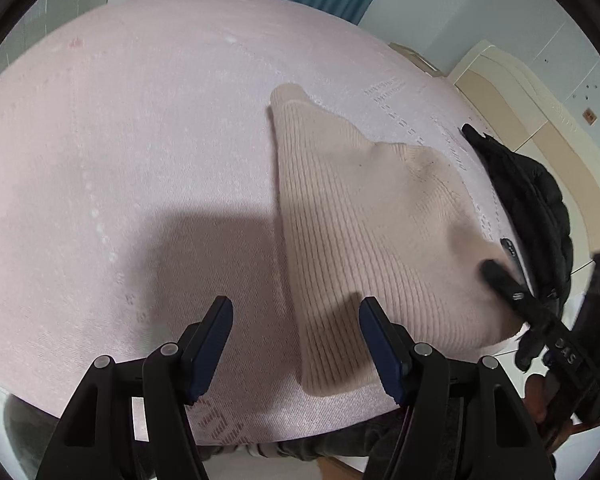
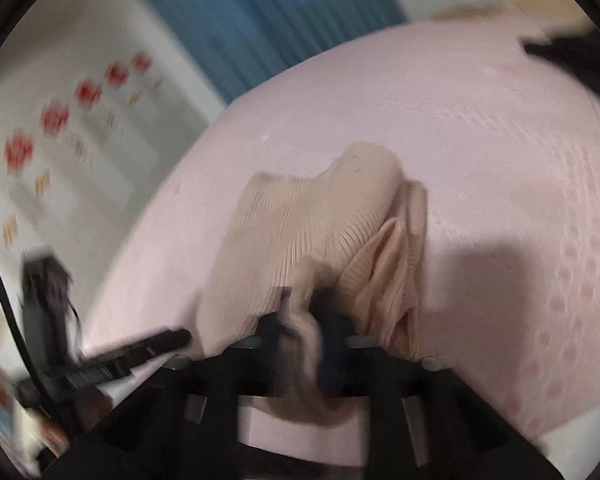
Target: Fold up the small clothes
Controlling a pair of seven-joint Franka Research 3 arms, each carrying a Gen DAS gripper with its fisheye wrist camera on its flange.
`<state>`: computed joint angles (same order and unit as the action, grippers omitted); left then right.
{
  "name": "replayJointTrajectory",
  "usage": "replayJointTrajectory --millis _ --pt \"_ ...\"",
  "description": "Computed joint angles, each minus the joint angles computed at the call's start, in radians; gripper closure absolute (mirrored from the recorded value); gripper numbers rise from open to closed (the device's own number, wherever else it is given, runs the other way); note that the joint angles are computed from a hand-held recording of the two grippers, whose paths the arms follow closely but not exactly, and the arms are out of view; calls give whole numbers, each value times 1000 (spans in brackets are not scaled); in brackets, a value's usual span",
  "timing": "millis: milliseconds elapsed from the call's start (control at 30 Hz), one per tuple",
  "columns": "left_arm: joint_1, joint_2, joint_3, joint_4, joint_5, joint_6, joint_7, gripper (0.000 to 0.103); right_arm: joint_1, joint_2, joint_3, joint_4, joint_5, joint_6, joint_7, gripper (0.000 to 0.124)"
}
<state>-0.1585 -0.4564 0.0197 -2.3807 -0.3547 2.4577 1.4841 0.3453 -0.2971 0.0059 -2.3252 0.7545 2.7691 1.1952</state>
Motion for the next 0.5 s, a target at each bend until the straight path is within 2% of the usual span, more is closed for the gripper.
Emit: replayJointTrajectory --millis 33,67,100,167,200,267,367,400,433,500 --pt "-7 -1 9 -2 -13 4 16 40 42 -33 -39 -29 99 44 -83 119" --pt "-11 -4 14 -4 -21 7 30 40 59 -52 -65 -44 171 47 -122 119" --pt "-12 -4 15 -4 -24 11 37 40 41 -56 -67 -56 173 37 -92 119" --pt "-17 6 20 2 -36 14 56 40 -61 -18 0 -62 6 -4 89 119" --pt "-18 14 17 6 -41 14 57 40 -93 12 17 -52 -64 -50 163 119" --pt "-21 38 10 23 -51 15 61 40 -82 32 -8 -39 -41 -100 168 116" --pt "-21 21 15 11 -67 26 89 40 -65 26 -30 -19 35 -76 139 81" --pt "-21 25 17 14 -72 29 94 39 -55 32 -38 -8 74 -60 112 61" --pt "-21 30 22 19 -81 29 102 39 -48 50 -45 14 108 -50 84 49" --pt "-23 45 29 35 -103 30 118 40 -50 101 -53 72 145 -74 62 48"
